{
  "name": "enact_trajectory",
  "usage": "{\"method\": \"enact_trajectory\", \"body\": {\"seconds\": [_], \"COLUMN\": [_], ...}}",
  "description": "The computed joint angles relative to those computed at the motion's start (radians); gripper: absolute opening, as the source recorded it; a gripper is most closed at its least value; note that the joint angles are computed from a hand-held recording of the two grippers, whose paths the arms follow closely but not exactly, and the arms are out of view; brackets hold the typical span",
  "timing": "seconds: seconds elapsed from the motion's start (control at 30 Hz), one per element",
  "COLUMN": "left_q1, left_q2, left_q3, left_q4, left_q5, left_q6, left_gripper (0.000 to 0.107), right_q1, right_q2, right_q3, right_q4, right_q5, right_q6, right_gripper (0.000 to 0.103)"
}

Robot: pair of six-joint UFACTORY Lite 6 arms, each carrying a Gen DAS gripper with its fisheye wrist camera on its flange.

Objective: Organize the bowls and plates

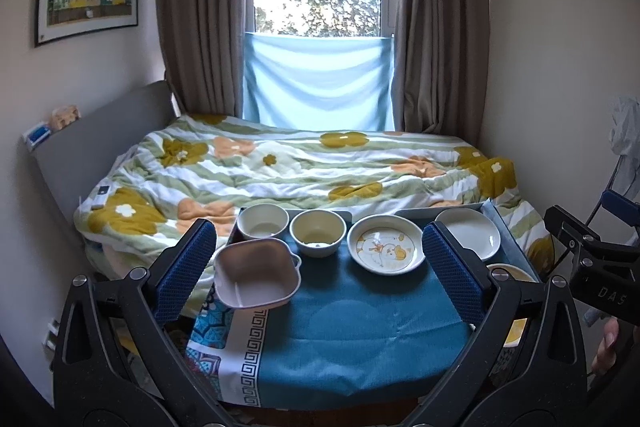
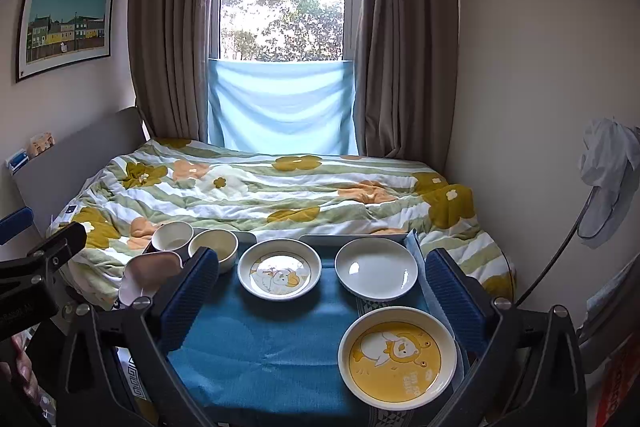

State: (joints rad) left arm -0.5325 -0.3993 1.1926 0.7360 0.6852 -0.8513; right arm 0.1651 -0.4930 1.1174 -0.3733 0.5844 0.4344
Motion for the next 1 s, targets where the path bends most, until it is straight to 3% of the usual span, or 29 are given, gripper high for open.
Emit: {"method": "enact_trajectory", "body": {"seconds": [1.0], "left_q1": [0.018], "left_q2": [0.048], "left_q3": [0.047], "left_q4": [-0.016], "left_q5": [-0.006], "left_q6": [0.043], "left_gripper": [0.103], "right_q1": [0.026], "right_q2": [0.033], "right_q3": [0.011], "right_q4": [-0.054], "right_q5": [-0.008], "right_q6": [0.063], "right_gripper": [0.103]}}
